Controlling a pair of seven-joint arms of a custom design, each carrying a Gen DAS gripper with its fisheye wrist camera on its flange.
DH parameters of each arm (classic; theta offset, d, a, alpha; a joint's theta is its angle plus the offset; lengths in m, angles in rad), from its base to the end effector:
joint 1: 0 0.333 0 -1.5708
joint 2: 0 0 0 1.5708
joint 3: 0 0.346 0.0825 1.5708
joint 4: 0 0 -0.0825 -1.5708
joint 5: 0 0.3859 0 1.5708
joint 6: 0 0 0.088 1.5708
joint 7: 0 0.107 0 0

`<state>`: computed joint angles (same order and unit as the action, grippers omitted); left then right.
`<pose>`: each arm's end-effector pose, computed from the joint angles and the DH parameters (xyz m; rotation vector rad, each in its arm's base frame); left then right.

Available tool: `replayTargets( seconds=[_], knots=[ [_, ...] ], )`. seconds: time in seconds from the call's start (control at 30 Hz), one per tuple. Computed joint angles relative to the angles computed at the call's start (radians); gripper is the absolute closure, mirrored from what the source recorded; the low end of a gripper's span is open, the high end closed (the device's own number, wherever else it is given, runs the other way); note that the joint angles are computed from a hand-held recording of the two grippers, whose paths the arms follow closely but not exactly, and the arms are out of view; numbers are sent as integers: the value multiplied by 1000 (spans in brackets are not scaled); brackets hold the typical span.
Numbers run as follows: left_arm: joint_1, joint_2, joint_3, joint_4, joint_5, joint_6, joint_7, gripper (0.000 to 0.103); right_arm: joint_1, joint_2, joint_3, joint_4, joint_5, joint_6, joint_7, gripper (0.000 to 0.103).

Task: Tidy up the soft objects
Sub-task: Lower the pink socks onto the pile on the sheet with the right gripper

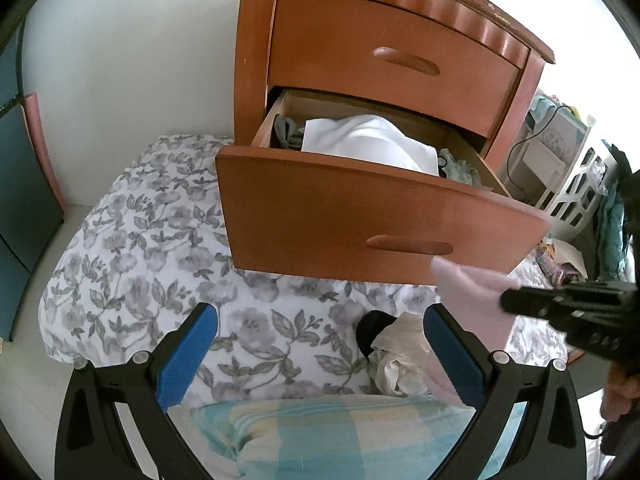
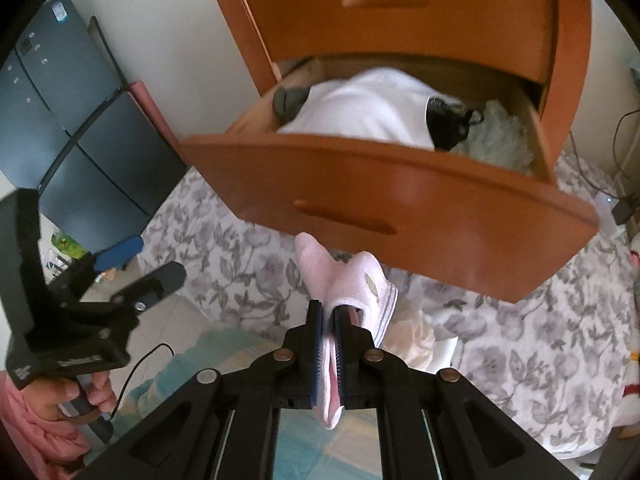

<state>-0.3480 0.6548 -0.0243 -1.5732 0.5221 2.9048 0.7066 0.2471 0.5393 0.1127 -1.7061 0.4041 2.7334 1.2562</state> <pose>0.7012 -0.3018 0.3526 -1.8992 1.8325 -0.8313 0.6902 0.2297 0.3564 -2.0909 1.5242 -0.1490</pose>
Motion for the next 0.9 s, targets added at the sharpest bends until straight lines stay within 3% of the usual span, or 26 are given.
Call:
replayTargets(
  seconds=[0.37, 0.9],
  knots=[
    [8, 7, -8, 4, -13, -5, 16, 1, 47, 156, -110, 163, -143, -180, 234, 97],
    [18, 15, -25, 16, -37, -27, 50, 1, 25, 224, -130, 208, -238, -289, 355, 93]
  ],
)
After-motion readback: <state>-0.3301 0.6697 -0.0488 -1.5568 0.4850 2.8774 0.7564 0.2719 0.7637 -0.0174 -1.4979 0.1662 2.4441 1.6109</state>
